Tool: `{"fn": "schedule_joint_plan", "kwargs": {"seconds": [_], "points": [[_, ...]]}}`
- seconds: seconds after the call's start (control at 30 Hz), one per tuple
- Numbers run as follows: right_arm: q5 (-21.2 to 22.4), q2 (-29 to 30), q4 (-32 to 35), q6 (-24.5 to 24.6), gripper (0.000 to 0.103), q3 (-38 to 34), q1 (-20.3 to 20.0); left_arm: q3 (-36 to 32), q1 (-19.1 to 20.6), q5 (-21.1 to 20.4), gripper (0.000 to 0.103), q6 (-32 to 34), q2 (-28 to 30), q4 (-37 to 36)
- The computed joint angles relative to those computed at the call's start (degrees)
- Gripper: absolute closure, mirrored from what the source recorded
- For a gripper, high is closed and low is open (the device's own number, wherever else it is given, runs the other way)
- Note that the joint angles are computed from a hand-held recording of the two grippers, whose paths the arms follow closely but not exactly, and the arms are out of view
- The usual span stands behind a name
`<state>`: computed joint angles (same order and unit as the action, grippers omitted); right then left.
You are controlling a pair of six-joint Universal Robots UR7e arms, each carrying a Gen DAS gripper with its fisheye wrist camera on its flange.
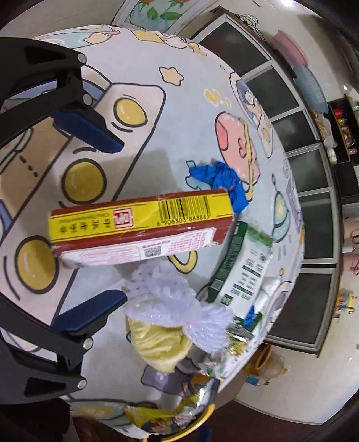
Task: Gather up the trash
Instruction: 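Grasp the yellow-red medicine box with the left tool while the right tool grasps the yellow snack wrapper, then carry both items over the yellow-rimmed bin and open both tools to drop them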
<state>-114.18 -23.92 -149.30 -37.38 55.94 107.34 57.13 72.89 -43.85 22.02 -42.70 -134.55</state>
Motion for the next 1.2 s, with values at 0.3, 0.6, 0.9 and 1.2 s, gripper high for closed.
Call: {"fn": "schedule_joint_plan", "kwargs": {"seconds": [0.3, 0.6, 0.9, 1.2], "points": [[-4.8, 6.2, 11.5, 4.5, 0.034, -11.7, -0.9, -9.4, 2.6, -4.6, 0.007, -5.8, 4.3, 10.5], [-3.5, 5.0, 11.8, 8.4, 0.067, -10.4, -1.2, -8.4, 3.9, -11.9, 0.069, -11.8, 1.6, 12.1], [2.5, -0.8, 6.1, 10.6, 0.067, -2.6, -0.6, 5.2, 1.7, -10.0, 0.069, -9.8, -8.4, 0.2], [3.8, -6.5, -1.2, 12.4, 0.067, 5.7, -1.1, 11.4, -0.9, -11.7, 0.069, -7.3, -11.5, -5.1]]}}
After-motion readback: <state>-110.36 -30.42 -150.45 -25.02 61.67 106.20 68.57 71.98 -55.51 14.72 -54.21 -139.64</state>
